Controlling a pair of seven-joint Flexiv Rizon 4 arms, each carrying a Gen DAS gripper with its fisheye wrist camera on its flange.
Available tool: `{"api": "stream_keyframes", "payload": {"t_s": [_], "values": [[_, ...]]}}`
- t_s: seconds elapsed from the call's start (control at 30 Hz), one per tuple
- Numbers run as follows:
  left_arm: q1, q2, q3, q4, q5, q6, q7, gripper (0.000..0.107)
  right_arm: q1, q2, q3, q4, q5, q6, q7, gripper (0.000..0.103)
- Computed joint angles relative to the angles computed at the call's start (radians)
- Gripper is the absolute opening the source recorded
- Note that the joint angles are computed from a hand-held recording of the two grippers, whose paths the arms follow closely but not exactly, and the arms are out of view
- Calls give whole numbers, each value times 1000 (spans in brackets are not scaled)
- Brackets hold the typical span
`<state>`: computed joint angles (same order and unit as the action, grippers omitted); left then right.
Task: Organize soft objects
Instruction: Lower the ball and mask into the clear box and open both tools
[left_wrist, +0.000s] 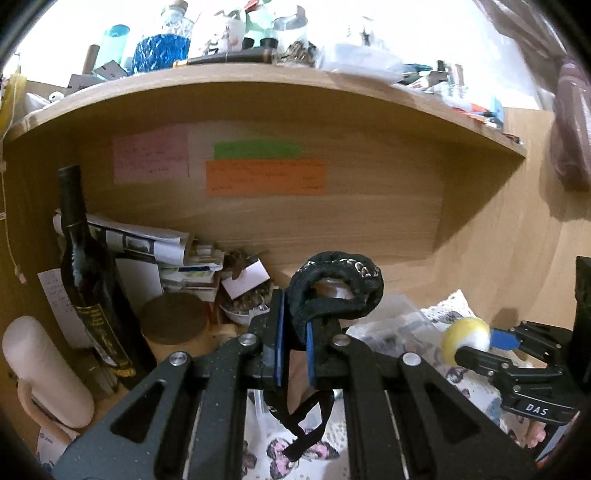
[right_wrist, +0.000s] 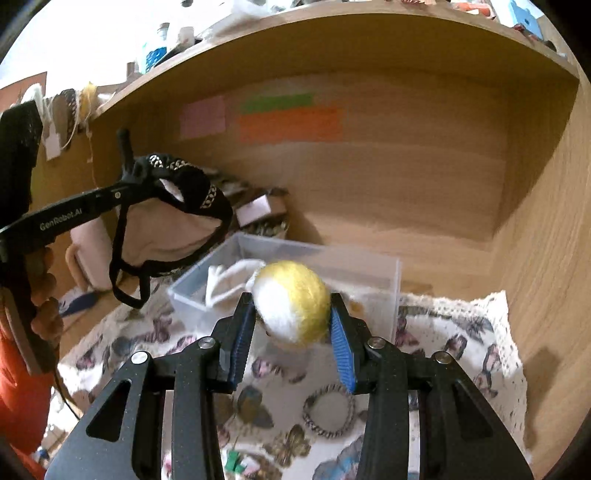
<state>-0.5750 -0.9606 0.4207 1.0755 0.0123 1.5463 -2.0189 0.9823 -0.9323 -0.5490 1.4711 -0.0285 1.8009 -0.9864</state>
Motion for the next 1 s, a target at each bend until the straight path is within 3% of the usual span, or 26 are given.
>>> {"api": "stream_keyframes", "payload": {"t_s": [0.17,0.27,0.5,0.53,0.67,0.77,0.87,0.9,1.0], "values": [[76,-54,-113,-109,-18,-96,67,9,-53,-21,43,-74,-40,-40,14,37],[93,-105,-118,-199,-1,-183,62,9,-111,-42,112,-144,-104,-91,24,37],[152,-196,-203,-356,50,-314,91,9,-277,-120,352,-351,-273,-278,14,37],[163,-218,-215,-380,68,-279,106,9,-296,-133,385,-379,-291,-307,8,37],[173,-235,-238,-409,85,-330,122,9,-362,-163,517,-451,-341,-413,-47,37],[175,-242,-236,-422,99,-353,110,10,-377,-173,550,-470,-344,-446,-70,38],[187,-229,-263,-395,100,-351,118,20,-367,-165,529,-456,-348,-443,-55,38],[191,-222,-275,-382,97,-347,125,28,-370,-159,534,-448,-347,-440,-58,39],[194,-190,-299,-319,88,-308,146,47,-360,-146,511,-425,-350,-419,-38,53]]}}
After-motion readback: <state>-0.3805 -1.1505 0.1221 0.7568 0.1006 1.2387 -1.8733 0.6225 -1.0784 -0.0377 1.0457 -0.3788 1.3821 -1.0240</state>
